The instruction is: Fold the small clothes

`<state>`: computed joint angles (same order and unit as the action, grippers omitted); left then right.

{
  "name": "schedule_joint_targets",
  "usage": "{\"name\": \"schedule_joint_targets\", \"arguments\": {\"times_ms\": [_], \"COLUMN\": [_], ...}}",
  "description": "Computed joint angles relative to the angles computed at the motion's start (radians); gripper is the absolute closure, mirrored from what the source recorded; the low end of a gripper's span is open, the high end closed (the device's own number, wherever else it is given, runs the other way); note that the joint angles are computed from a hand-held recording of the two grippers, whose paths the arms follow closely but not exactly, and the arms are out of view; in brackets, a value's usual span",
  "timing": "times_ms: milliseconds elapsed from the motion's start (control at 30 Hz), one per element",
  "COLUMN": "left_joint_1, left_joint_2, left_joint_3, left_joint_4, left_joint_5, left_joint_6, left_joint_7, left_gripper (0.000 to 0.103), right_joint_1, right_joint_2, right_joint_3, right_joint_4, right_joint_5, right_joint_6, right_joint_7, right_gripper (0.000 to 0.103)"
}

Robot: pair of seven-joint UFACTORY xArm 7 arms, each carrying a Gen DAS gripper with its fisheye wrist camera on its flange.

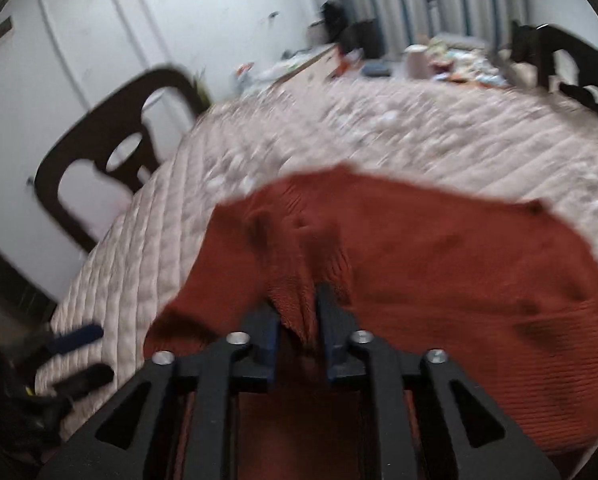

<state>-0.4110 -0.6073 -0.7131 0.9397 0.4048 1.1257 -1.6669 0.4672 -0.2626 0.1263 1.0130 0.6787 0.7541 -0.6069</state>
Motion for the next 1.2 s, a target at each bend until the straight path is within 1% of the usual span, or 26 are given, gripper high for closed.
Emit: {"name": "schedule_joint_targets", "arguments": {"times_ms": [33,100,167,267,333,467,567,633,667,700,733,767,800,867,967,1033,1067,1100,1167,1200], "left_joint_1": [-0.003,-0.004,-0.002,0.015,0.038,0.063,0.093,0.094,0.088,0.079,0.071,0.059,0.045,0.028,0.020,0.042,0.065,0.082,0.110,0.109], "left_joint_2": [-0.006,-0.013,-0.018,-0.007,0.021,0.090,0.164,0.209,0.232,0.253,0.278,0.297,0.319,0.339,0.318,0.274,0.241,0.210,0.165,0.154], "left_joint_3": [0.005,0.015,0.032,0.054,0.065,0.129,0.153,0.172,0.190,0.205,0.218,0.228,0.239,0.254,0.264,0.247,0.232,0.221,0.206,0.209], "left_joint_4": [-0.005,-0.012,-0.022,-0.028,-0.021,-0.022,0.007,0.021,0.021,0.025,0.033,0.042,0.053,0.064,0.064,0.057,0.048,0.037,0.010,-0.010], "left_joint_5": [-0.001,0.000,0.002,0.019,0.045,0.061,0.085,0.093,0.093,0.089,0.085,0.081,0.073,0.081,0.133,0.199,0.241,0.262,0.271,0.246], "left_joint_6": [0.001,-0.002,-0.035,-0.113,-0.174,-0.333,-0.392,-0.430,-0.468,-0.492,-0.511,-0.513,-0.511,-0.511,-0.533,-0.550,-0.561,-0.565,-0.575,-0.576], "left_joint_7": [0.002,0.009,0.016,0.033,0.054,0.098,0.120,0.126,0.134,0.146,0.160,0.179,0.201,0.214,0.215,0.182,0.151,0.134,0.114,0.121], "left_gripper": [0.047,0.047,0.047,0.046,0.045,0.045,0.045,0.045,0.046,0.047,0.059,0.079,0.083,0.086,0.088,0.088,0.088,0.088,0.088,0.088], "right_joint_1": [0.006,0.021,0.027,0.012,-0.008,-0.055,-0.085,-0.104,-0.113,-0.122,-0.127,-0.136,-0.142,-0.154,-0.166,-0.172,-0.174,-0.174,-0.175,-0.176], "right_joint_2": [-0.015,-0.059,-0.099,-0.152,-0.184,-0.216,-0.239,-0.248,-0.252,-0.255,-0.257,-0.255,-0.256,-0.248,-0.234,-0.227,-0.227,-0.225,-0.217,-0.211], "right_joint_3": [-0.003,-0.025,-0.057,-0.074,-0.085,-0.119,-0.152,-0.176,-0.186,-0.194,-0.202,-0.208,-0.217,-0.226,-0.231,-0.230,-0.230,-0.230,-0.229,-0.228], "right_joint_4": [-0.015,-0.034,-0.045,-0.068,-0.096,-0.118,-0.144,-0.149,-0.155,-0.161,-0.163,-0.167,-0.168,-0.166,-0.158,-0.151,-0.152,-0.150,-0.148,-0.147], "right_joint_5": [0.015,0.061,0.111,0.131,0.127,0.103,0.100,0.097,0.099,0.102,0.103,0.105,0.104,0.109,0.118,0.120,0.122,0.127,0.132,0.131], "right_joint_6": [-0.001,0.027,0.067,0.083,0.073,0.064,0.054,0.059,0.055,0.049,0.050,0.043,0.047,0.039,0.025,0.013,0.007,-0.001,-0.014,-0.018], "right_joint_7": [-0.019,-0.069,-0.116,-0.135,-0.120,-0.065,-0.042,-0.032,-0.027,-0.025,-0.025,-0.020,-0.021,-0.018,-0.018,-0.019,-0.022,-0.025,-0.027,-0.028], "right_gripper": [0.067,0.061,0.061,0.061,0.061,0.061,0.061,0.061,0.061,0.061,0.061,0.061,0.061,0.061,0.061,0.061,0.061,0.061,0.061,0.061]}}
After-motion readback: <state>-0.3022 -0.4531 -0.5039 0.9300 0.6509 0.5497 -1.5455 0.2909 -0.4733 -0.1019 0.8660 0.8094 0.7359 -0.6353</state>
